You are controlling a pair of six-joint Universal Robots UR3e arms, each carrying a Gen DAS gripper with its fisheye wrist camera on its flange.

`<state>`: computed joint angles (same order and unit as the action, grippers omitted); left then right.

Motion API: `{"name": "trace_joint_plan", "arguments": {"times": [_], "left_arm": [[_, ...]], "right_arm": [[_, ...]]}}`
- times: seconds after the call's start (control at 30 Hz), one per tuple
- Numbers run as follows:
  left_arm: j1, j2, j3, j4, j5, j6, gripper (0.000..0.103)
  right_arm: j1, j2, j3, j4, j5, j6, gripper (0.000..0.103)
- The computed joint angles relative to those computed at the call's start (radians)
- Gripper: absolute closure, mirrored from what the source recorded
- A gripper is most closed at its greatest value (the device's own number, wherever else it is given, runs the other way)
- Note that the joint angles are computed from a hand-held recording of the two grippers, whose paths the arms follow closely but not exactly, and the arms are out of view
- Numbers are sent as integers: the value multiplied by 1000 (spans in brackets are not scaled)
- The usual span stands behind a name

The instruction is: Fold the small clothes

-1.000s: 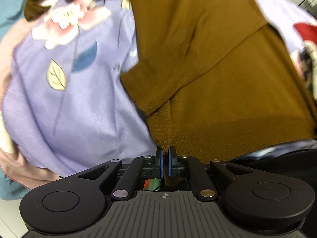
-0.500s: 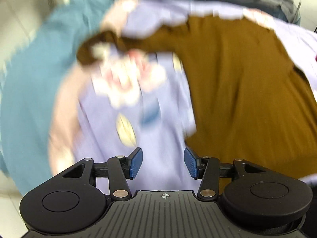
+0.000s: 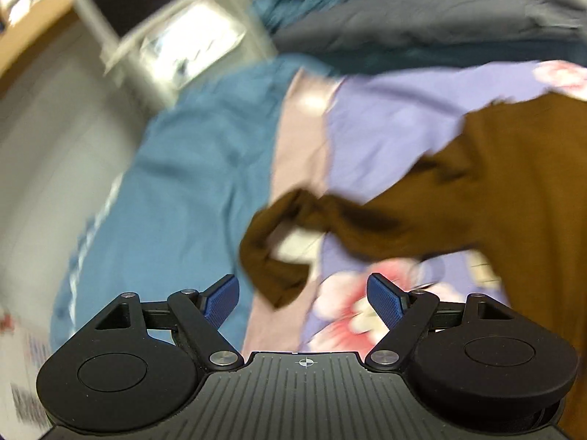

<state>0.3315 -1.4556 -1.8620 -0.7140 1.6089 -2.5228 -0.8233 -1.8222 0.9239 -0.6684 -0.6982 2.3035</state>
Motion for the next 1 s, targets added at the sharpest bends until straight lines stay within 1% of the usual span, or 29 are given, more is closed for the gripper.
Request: {"name": "trace_joint_plan", "arguments": {"times": [0.03,0.1,0.13,0.17,0.2,0.23,0.27,0.3,0.33,0.37,0.4,0.43,0.5,0.57,0.6,0.67,0.7,0.77,0.83,0.9,0.97,1.0], "left_arm": [[9,-45,16,3,13,-26,0],[17,-153,58,36,51,-60,0],[11,-208,85,56,72,-77,0],[13,-241,94,80,79,-80,0],[10,-282,114,103,85,-83,0],[7,-324,136,118,95,-90,0],[-4,-383,179,121,120,-112,0],[-10,-430,219,107,137,-140,0],[-10,-475,257,89,142,-170,0],[-7,-509,290,65,139,-198,2],[-3,-542,321,41,132,-220,19],[-1,-552,336,19,124,-238,44],[-3,-539,323,48,121,-262,47],[9,-477,269,135,94,-282,50],[23,-438,240,189,70,-309,53],[43,-361,213,294,65,-380,52],[56,-324,214,320,51,-424,52],[82,-254,244,292,-9,-521,51],[69,-201,248,305,-32,-557,51],[24,-174,255,313,-53,-544,51],[-23,-134,250,269,-143,-503,51],[-65,-116,247,231,-172,-497,51]], "right_arm": [[-9,-19,31,-15,17,38,66],[8,-84,181,-168,57,196,66],[15,-101,226,-215,65,257,66],[38,-106,263,-270,63,325,66],[87,-102,316,-377,51,415,66],[100,-106,328,-400,41,444,66],[104,-111,332,-396,29,449,65],[107,-123,342,-397,16,456,64],[118,-144,371,-423,-6,484,60],[122,-160,386,-427,-31,498,59],[121,-175,396,-416,-53,501,59],[121,-194,414,-407,-73,504,59],[84,-243,441,-360,-100,479,59],[28,-286,458,-298,-125,440,55],[0,-308,472,-280,-141,432,55],[-81,-349,482,-193,-151,377,55],[-124,-368,487,-143,-152,343,55],[-184,-400,508,-78,-158,299,55],[-220,-424,526,-34,-167,270,55],[-252,-440,527,18,-171,230,55],[-281,-454,527,66,-172,180,55],[-293,-460,529,81,-177,160,55]]}}
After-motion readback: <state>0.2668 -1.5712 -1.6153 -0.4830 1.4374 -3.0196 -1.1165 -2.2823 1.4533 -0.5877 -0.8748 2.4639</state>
